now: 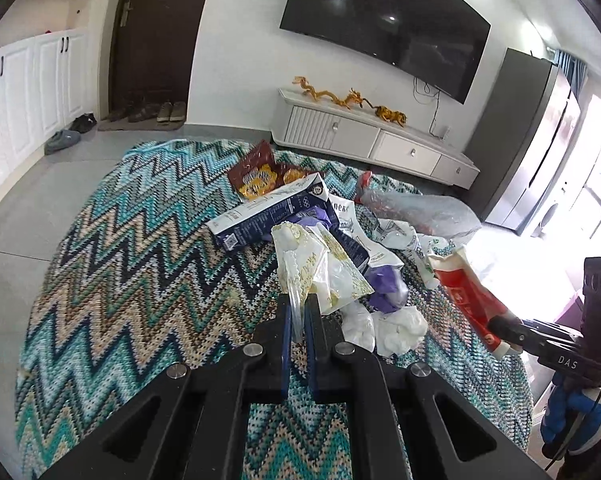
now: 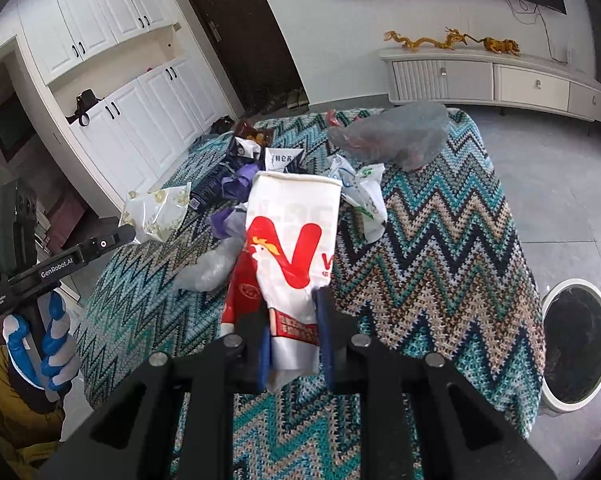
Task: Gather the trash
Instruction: 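Grasp clear snack bag with left tool while right tool grasps white-red paper bag, then carry both bags over the white bin and open both tools to drop them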
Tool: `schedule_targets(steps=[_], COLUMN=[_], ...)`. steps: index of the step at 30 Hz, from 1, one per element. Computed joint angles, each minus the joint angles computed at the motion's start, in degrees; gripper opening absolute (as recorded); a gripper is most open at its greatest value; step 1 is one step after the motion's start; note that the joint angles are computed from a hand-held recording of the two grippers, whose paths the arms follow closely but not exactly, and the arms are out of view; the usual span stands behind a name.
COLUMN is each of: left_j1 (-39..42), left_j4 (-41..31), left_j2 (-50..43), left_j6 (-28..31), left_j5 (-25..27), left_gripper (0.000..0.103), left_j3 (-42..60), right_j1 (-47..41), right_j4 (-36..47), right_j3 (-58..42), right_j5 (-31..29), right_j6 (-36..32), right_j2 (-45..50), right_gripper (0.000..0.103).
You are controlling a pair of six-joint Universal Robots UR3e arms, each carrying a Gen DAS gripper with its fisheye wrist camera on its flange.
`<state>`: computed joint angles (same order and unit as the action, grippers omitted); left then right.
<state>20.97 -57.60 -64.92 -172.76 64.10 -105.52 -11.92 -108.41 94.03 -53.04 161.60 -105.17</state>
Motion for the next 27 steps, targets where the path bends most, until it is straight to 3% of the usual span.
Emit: schedule_targets(steps=[7,13,18,22,25,27], left_j1=[2.7,-6.2,-19.6,-29.9,-36.8,-41.3], left_j4=[-5.5,-2.7,1.0,1.6,0.1,-2.0], left_j2=[6.4,3.2,-6.3,-17.3,-26.6,-34.4], left_j6=[1.2,-2.7,-6.9,-8.9,-9.7,-9.8], left_j5=[-2.2,3.2,11.9,17.3,20.1,21.6], left_gripper=[0.007,0.007,0.007,0.006,0.007,0.007], left_j3=[2.0,7.1,14.7,24.3,33.6,42.5], right_j1=[-7.1,-21.4,-39.7,-55.0,-63.1,-66.5], right_j4=[7.9,24.3,48.9,68.0,72.0,70.3], right_j3=[-0.1,-3.0,-9.2,-13.1,-11.7,-9.1], right_j5=[5.5,13.1,18.1,18.7,17.9,17.3], right_j6=[-5.1,-16.6,-36.3,-53.7,-59.8,-60.4], right_j2=[-8.2,-15.5,-19.3,-19.7,-19.3,-18.9], right_gripper=[0.018,0.018,0.018,0.018,0.018,0.018])
